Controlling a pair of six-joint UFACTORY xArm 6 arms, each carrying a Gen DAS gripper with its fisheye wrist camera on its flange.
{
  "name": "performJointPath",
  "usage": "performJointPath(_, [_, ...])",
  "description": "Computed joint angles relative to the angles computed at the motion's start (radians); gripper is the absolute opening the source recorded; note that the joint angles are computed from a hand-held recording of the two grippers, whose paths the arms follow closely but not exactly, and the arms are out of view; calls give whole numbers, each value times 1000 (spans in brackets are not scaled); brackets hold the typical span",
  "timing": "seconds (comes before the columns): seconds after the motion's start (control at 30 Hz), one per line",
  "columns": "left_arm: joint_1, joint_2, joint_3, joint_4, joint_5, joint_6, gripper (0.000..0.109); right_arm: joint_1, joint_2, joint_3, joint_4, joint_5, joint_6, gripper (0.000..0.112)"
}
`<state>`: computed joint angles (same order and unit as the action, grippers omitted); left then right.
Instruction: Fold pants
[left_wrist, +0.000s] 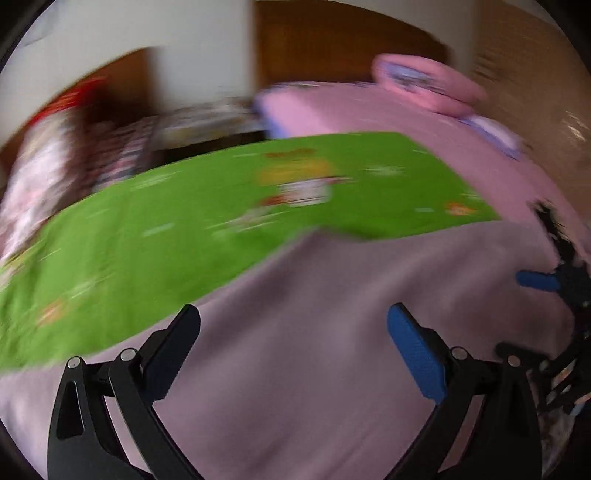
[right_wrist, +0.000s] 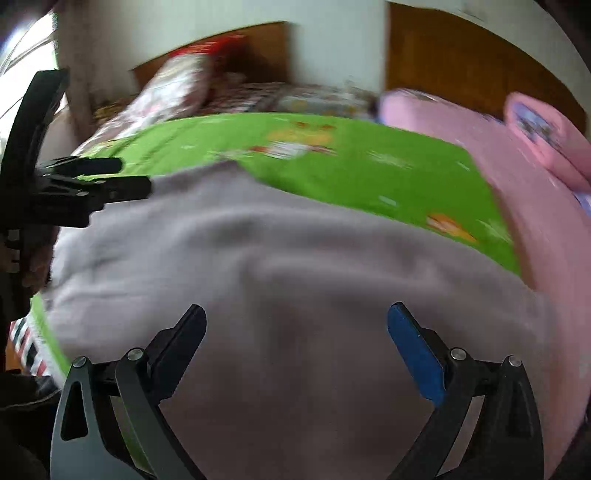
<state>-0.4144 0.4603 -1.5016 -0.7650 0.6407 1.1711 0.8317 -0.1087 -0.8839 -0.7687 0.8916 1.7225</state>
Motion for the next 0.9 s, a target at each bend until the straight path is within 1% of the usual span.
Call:
performJointPath(0.03, [-38, 43, -40, -2, 11, -9, 101, 3, -33, 40, 19, 21, 3, 96])
performJointPath(0.07, [-66, 76, -65, 17, -4, -34, 101, 2, -61, 84, 51, 32, 10, 96])
performJointPath(0.1, [-91, 117, -98, 60, -30, -83, 101, -12, -86, 130, 90, 7, 5, 95])
performJointPath(0.13, [-113, 178, -149, 125, -55, -164, 101, -19, -140, 205, 90, -60, 18, 95])
performJointPath(0.17, [-120, 201, -169, 150, -72, -203, 101, -6, -182, 249, 47, -89, 41, 95])
performJointPath(0.2, [-133, 206, -158, 142, -131, -201, 102, 14, -196, 257, 25, -79, 49, 95])
performJointPath(0.27, [-141, 207, -153, 150, -155, -214, 102, 58, -231, 265, 20, -9, 57, 95])
performJointPath(0.3, [-144, 199, -144, 158, -170, -235, 102, 74, -251, 272, 17, 16, 86, 95])
performJointPath(0.33, [-149, 172, -114, 140, -187, -237, 101, 92, -277, 286, -17, 23, 155, 96])
performJointPath(0.37, [-154, 140, -86, 89, -176, -198, 101, 99, -290, 291, -53, 19, 207, 96])
performJointPath(0.4, [-165, 101, -55, 11, -150, -121, 101, 107, -312, 310, -94, 6, 260, 96])
performJointPath(0.43, [-171, 81, -38, -25, -138, -73, 101, 111, -323, 322, -135, -16, 310, 96])
performJointPath(0.47, [-188, 65, -25, -44, -129, -28, 101, 113, -328, 327, -157, -31, 331, 96])
performJointPath(0.5, [-219, 37, 14, -73, -137, 53, 101, 116, -318, 319, -171, -44, 337, 96])
performJointPath(0.53, [-238, 28, 39, -100, -154, 115, 101, 106, -295, 304, -179, -77, 321, 96])
performJointPath(0.57, [-265, 22, 62, -118, -190, 168, 101, 110, -276, 291, -174, -90, 304, 96])
performJointPath(0.6, [-287, 32, 74, -122, -232, 191, 101, 107, -241, 265, -156, -104, 263, 96])
performJointPath(0.63, [-305, 49, 81, -108, -269, 183, 101, 118, -220, 248, -139, -97, 244, 96])
performJointPath(0.67, [-308, 66, 73, -67, -269, 145, 102, 125, -198, 235, -111, -96, 216, 96])
performJointPath(0.7, [-297, 84, 42, -20, -228, 82, 102, 135, -172, 221, -71, -84, 188, 96])
performJointPath(0.73, [-288, 98, 19, -15, -213, 54, 102, 157, -141, 205, -33, -40, 163, 96])
performJointPath(0.77, [-279, 115, -4, 16, -195, 2, 102, 186, -127, 194, -36, 0, 165, 96])
performJointPath(0.8, [-264, 135, -41, 38, -141, -41, 102, 213, -128, 195, -68, 29, 200, 96])
performJointPath(0.83, [-261, 136, -46, 34, -129, -41, 102, 229, -141, 206, -80, 39, 241, 96])
performJointPath(0.9, [-267, 129, -31, 37, -155, -34, 102, 253, -156, 206, -85, 74, 273, 96])
